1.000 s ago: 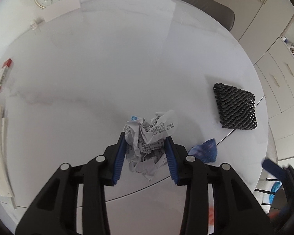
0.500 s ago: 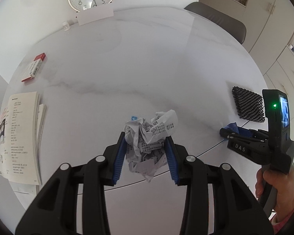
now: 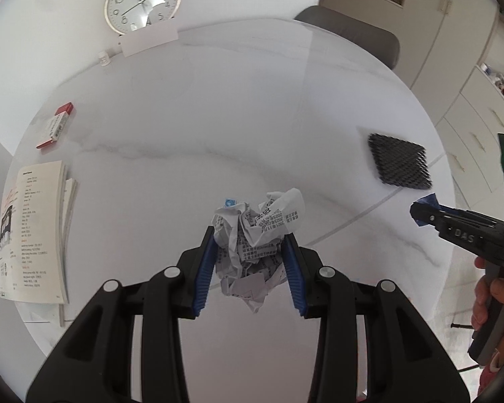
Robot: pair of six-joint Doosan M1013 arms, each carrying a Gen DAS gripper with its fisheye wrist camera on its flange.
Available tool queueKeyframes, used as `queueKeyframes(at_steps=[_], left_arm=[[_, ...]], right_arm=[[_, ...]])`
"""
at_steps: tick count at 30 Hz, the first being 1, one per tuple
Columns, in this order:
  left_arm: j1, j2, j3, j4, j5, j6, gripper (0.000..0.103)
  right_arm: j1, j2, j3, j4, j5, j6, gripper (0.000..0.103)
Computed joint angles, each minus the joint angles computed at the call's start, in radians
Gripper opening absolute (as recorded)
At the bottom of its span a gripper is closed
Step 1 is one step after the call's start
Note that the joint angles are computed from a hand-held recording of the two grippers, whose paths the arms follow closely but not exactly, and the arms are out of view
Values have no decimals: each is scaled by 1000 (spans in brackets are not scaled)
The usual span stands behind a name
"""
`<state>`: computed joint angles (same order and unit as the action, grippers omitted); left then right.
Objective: Collect trash
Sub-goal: 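Carry the blue item to the bin and open the right tool while the left tool carries the white paper, then lower the white paper over the bin and open the left tool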
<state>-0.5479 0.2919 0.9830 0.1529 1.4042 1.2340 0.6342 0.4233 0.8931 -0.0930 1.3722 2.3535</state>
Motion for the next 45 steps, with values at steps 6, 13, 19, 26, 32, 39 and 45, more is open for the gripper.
queueKeyframes(at_steps=[6,13,19,26,32,39,45], left_arm=[[-75,-26,21,-22,1,12,38],[-168,-44,40,-28,12,4,38],[-233,-58,54,-9,25,-5,38],[-294,-73,85,20,50,-10,39],[-345,-78,112,61,65,8,39],[-449,-80,187,150,7,161,39],[-500,-55,282,186,-44,192,39]], right_arm=[[16,-145,164,-27,-30,24,33],[45,-286,342,-31,-37,55,35],[40,-320,489,102,-101,-27,36],[32,-293,611,239,-181,-151,69],[17,-349,666,206,-215,-77,86],[22,-468,702,16,-172,114,91],[30,-555,749,-76,-136,256,96]])
